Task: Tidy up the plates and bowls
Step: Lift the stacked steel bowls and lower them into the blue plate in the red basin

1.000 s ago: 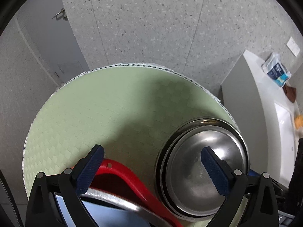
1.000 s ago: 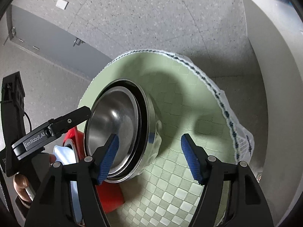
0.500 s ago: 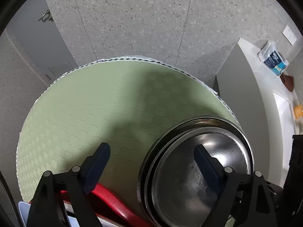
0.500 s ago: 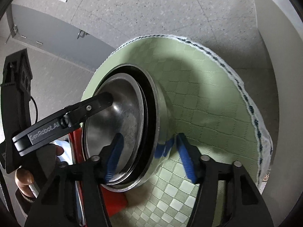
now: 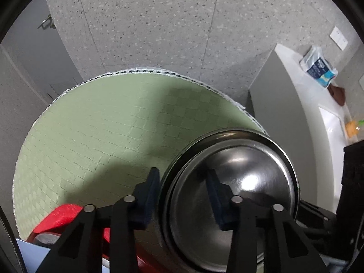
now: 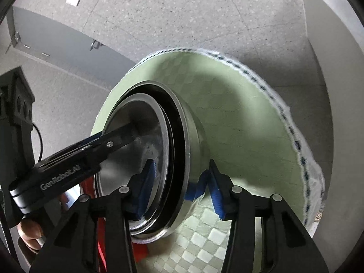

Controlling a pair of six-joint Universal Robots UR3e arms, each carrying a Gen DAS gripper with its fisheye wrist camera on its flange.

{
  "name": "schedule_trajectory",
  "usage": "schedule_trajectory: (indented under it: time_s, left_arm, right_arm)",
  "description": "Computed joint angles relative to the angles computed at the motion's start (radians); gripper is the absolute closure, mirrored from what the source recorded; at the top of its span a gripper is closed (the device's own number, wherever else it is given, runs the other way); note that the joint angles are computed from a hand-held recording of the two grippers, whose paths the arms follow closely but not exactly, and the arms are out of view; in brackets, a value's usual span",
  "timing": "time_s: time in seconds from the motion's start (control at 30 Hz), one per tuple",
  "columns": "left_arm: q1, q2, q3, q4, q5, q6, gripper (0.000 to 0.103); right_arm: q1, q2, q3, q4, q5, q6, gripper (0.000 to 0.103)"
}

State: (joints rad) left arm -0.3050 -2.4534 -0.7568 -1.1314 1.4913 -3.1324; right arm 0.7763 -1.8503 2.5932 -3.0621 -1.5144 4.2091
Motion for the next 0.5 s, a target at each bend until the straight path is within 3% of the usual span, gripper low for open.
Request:
schedule_trajectory:
  time_s: [0.17,0.5]
  left_arm:
    - [-0.022,0.015,0.003,-0.007,0.013,0.010,0.071]
    - [-0.013,0.219,-0.255,0.116,-0.026,0.005,0.071]
  right_arm:
    - [-0.012,-0.055,-0.001,0.068,-0.032,-0.001,0.061]
    - [0.030,-0.190,-0.064,0.247,-0.119,0.001,0.061]
